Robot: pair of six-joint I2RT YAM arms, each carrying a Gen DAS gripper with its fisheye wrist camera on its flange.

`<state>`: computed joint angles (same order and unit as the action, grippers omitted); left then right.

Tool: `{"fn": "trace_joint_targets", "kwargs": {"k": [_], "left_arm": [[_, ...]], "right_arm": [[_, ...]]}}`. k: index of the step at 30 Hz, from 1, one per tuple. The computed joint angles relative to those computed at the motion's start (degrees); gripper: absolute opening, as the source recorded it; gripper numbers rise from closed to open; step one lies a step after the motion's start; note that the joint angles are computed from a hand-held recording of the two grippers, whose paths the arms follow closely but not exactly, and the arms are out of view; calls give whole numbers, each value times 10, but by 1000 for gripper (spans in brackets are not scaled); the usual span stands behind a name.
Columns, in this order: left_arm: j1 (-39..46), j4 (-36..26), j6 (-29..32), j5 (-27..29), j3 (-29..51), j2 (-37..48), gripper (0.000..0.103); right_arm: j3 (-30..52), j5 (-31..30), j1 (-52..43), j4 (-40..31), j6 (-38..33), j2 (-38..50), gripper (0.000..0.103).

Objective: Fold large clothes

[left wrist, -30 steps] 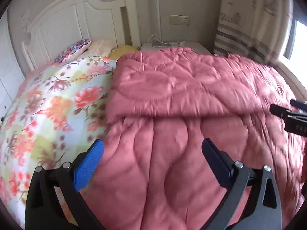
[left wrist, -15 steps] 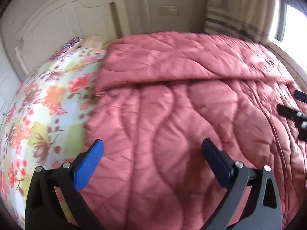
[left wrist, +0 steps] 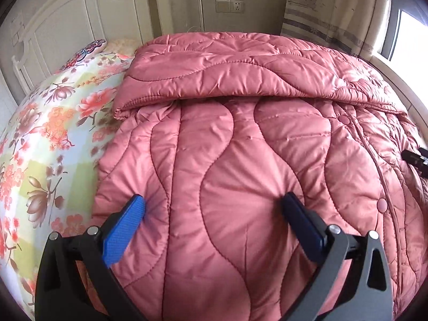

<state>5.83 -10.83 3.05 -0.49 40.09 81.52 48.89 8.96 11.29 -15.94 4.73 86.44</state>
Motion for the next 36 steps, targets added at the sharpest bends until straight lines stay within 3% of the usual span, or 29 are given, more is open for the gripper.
{"fn": "trace_joint_targets", "kwargs": {"k": [1,3,8,12,16,19,22,25,26,27,29,31,33,36], "left_arm": [[1,-1,1,1,3,3,101],[1,-1,2,0,2,1,101],[1,-1,2,0,2,1,101],[0,1,0,0,1,2,101],[1,-2,0,1,2,1,101],[-9,-22,-24,-29,5,-17,100],[-56,-37,-36,26,-19,-102,101],[-154,-6,-17,-55,-36,-96,101],[-185,0,-11,-93,-30,-55,101],[-187,8,-14,-97,-32,-41,101],[-145,-3,-27,-37,-25,-41,101],[-108,-12,-29,5,-20,-36,101],[-92,-13,-36,-31,-37,-71,101],[-61,-12,-16,-69,-68,-114,101]], "right_arm": [[-1,-62,-37,4,6,6,98],[6,-86,-59,1,15,13,98],[5,-18,-22,-10,34,-8,98],[-31,-43,39,-4,14,-86,98],[-44,37,115,30,-43,-31,98],[-38,0,88,10,-21,-42,98],[-37,4,82,-11,-3,-76,98],[-48,-38,91,-2,-18,-99,98],[-51,-36,101,1,-31,-87,98],[-38,-10,127,-4,-23,-60,98],[-47,-4,134,12,-8,-52,98],[-49,-37,119,8,-2,-51,98],[-52,-54,97,12,-6,-55,98],[-61,-6,93,12,-9,-79,98]]}}
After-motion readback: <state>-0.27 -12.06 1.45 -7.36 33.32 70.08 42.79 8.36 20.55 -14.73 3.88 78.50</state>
